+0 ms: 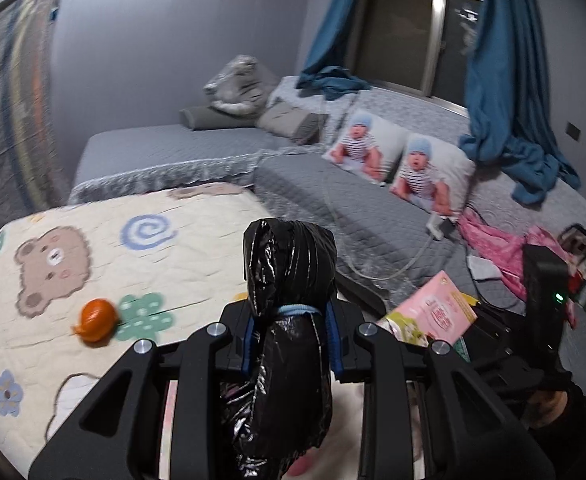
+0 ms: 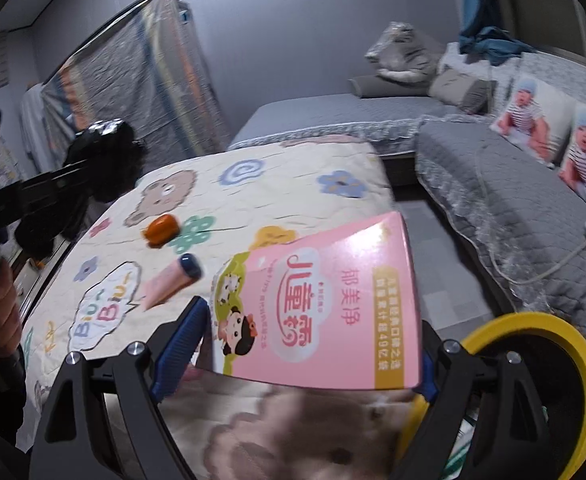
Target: Collect trash
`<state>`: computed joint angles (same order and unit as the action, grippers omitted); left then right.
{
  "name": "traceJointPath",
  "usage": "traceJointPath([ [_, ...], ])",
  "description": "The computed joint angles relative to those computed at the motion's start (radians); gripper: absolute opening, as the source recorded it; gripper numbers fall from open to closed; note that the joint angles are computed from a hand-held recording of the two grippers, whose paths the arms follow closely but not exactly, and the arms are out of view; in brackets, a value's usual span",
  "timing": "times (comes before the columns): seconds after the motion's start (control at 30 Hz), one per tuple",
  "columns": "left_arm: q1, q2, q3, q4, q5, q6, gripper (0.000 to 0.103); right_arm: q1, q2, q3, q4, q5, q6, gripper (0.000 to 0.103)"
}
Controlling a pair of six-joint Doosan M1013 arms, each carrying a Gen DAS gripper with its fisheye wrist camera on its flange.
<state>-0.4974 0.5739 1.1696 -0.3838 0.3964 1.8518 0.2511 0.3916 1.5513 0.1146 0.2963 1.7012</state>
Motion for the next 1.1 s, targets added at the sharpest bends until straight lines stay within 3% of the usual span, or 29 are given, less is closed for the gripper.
traceJointPath([
  [0.2, -0.044, 0.014, -0.018, -0.085, 0.013, 0.127, 0.026, -0.024, -0.04, 0.072, -0.458, -0.028, 0.487, 0.084],
  [0.4, -0.08, 0.033, -0.045, -0.107, 0.037, 0.187, 0.026, -0.038, -0.065, 0.13, -0.867, 0.011, 0.914, 0.084],
  [0.73, -0.121, 0.08, -0.118, -0.108, 0.105, 0.231, 0.026, -0.059, -0.097, 0.203, -1.079, 0.07, 1.154, 0.084],
  [1.1, -0.148, 0.136, -0.191, -0.101, 0.178, 0.227, 0.026, -0.074, -0.113, 0.242, -1.121, 0.11, 1.234, 0.084],
])
